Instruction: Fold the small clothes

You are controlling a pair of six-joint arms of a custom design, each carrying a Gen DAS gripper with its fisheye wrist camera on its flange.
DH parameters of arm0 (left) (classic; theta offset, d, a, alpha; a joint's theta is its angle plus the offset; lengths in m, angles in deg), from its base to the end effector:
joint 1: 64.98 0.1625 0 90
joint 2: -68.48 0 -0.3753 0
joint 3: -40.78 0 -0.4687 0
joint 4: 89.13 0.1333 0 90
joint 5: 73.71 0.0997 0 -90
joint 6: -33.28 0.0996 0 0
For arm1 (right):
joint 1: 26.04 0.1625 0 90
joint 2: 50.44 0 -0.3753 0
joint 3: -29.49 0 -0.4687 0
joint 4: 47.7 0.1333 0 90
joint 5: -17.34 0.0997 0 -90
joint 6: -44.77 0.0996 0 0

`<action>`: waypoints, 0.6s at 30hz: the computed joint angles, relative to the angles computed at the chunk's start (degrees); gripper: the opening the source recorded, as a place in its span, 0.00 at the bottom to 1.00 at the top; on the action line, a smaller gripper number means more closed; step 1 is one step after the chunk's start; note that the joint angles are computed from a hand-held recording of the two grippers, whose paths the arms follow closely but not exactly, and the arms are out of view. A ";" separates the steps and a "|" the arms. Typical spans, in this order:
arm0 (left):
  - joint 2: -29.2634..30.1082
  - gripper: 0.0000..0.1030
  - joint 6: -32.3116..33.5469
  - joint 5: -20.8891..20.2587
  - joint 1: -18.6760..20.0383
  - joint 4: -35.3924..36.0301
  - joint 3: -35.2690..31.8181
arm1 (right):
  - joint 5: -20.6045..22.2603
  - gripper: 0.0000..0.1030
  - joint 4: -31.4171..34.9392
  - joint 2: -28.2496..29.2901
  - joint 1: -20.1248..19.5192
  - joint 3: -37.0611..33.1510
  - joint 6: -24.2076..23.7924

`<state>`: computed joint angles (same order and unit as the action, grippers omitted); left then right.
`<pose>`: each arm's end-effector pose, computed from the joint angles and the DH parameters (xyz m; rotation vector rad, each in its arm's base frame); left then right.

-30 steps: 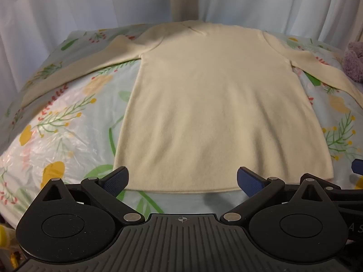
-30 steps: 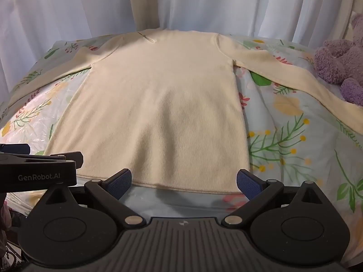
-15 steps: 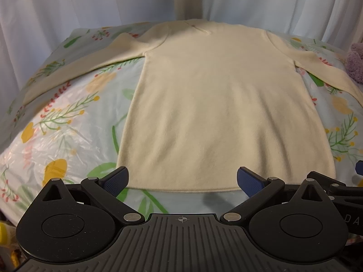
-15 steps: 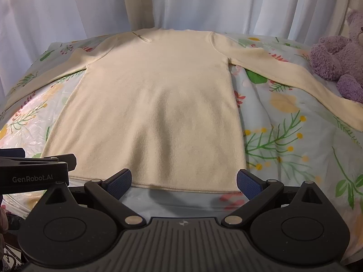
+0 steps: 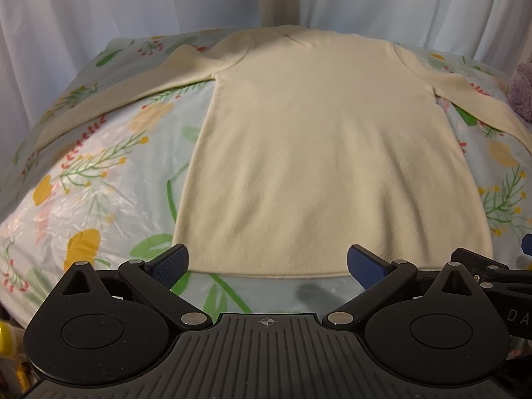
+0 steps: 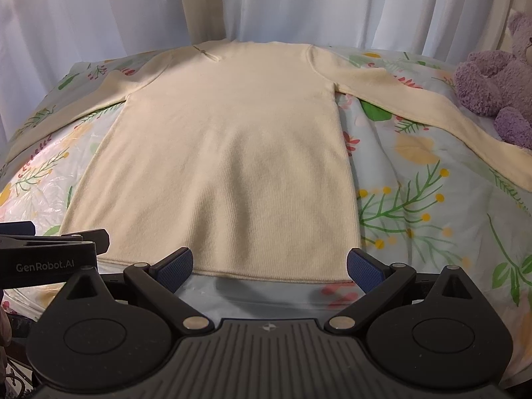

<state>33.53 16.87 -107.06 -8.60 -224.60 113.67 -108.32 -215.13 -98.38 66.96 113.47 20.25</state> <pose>-0.2534 -0.7721 0.0481 0.2540 2.2041 -0.6376 0.1148 -0.7537 0.1706 0.2772 -2.3137 0.7196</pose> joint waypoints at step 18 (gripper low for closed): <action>-0.03 1.00 -0.70 0.06 0.00 1.04 -0.05 | 0.25 0.96 -0.07 -0.06 -0.08 -0.08 0.63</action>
